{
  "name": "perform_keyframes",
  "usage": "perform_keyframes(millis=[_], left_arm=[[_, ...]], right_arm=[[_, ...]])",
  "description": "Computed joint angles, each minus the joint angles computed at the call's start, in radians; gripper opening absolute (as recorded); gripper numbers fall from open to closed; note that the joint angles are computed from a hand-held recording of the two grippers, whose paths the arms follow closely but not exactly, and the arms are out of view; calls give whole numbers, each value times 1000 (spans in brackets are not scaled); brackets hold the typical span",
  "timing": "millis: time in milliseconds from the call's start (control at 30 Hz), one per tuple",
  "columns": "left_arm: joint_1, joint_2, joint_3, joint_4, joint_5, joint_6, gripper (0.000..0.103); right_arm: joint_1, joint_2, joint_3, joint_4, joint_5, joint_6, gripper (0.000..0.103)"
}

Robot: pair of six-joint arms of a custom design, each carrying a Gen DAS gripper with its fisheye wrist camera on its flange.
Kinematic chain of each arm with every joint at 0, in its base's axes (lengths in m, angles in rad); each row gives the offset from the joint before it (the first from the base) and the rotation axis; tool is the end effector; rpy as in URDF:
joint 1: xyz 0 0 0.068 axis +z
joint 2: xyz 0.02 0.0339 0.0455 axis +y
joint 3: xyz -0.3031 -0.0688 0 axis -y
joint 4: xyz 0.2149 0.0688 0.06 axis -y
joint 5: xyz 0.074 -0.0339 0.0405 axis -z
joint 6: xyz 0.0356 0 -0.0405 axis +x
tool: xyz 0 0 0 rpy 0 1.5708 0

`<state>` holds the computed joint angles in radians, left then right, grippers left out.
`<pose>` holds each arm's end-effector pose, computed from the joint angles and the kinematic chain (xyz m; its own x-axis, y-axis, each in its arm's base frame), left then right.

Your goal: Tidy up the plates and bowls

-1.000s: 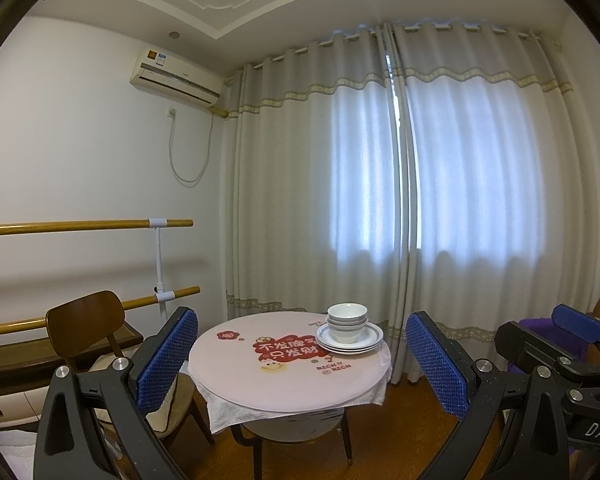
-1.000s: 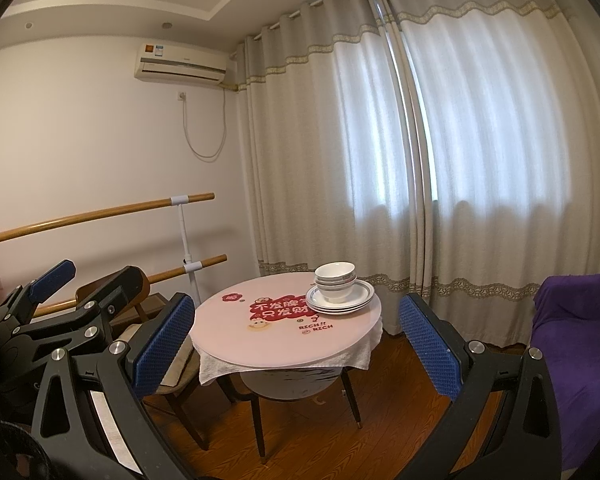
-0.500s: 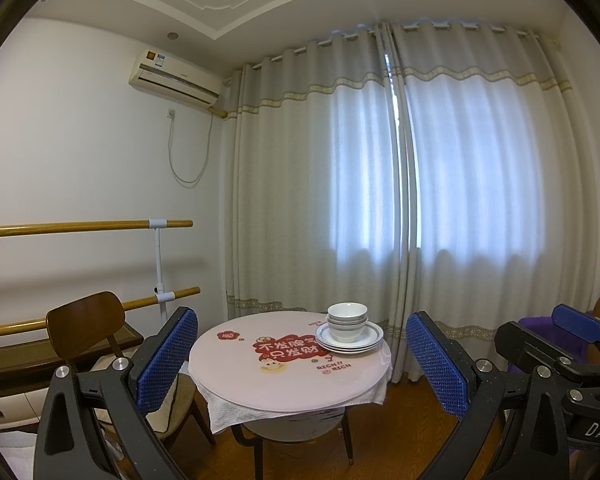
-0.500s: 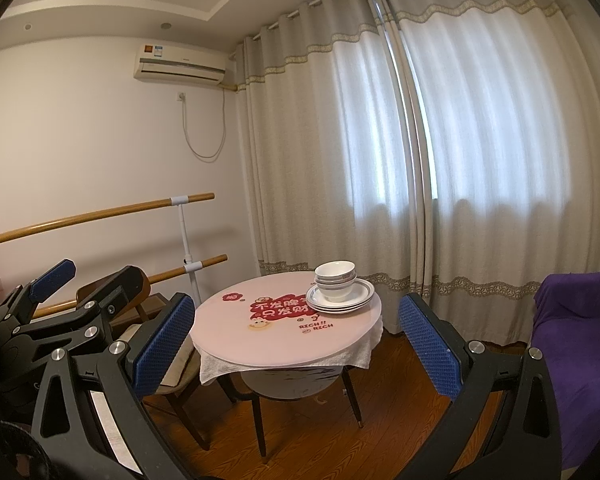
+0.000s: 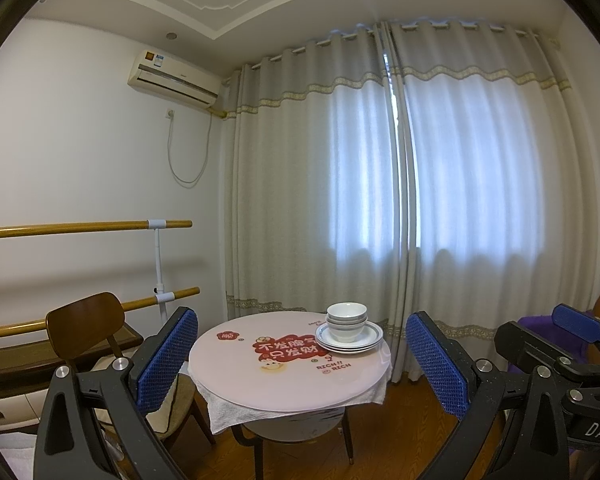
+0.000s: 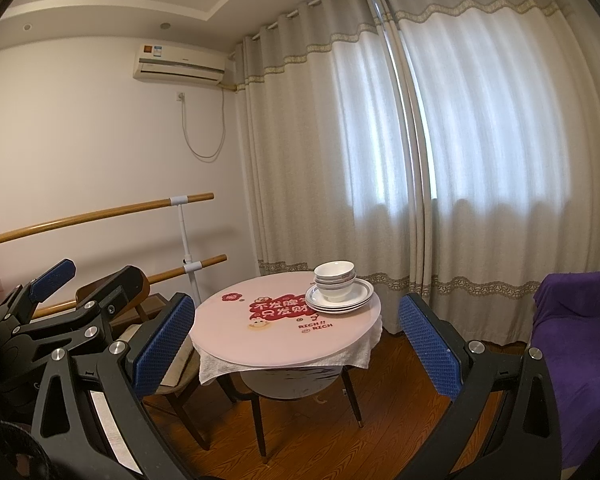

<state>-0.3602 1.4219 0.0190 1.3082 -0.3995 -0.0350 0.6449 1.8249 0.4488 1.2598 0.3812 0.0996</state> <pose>0.1700 -0.0492 0.2013 -0.0871 -0.0016 -0.9962 -0.0407 0.9992 0.0019 0.2501 0.1715 0.1952 -0.1184 0.0264 -0.9926 -0.2521 0.9661 0.0558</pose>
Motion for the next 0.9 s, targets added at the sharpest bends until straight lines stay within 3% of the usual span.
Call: perform_keyframes(millis=[900], left_arm=[[9,-2,-3,1,11,3,102]], right_arm=[[7,1,-1,2,8,3,103]])
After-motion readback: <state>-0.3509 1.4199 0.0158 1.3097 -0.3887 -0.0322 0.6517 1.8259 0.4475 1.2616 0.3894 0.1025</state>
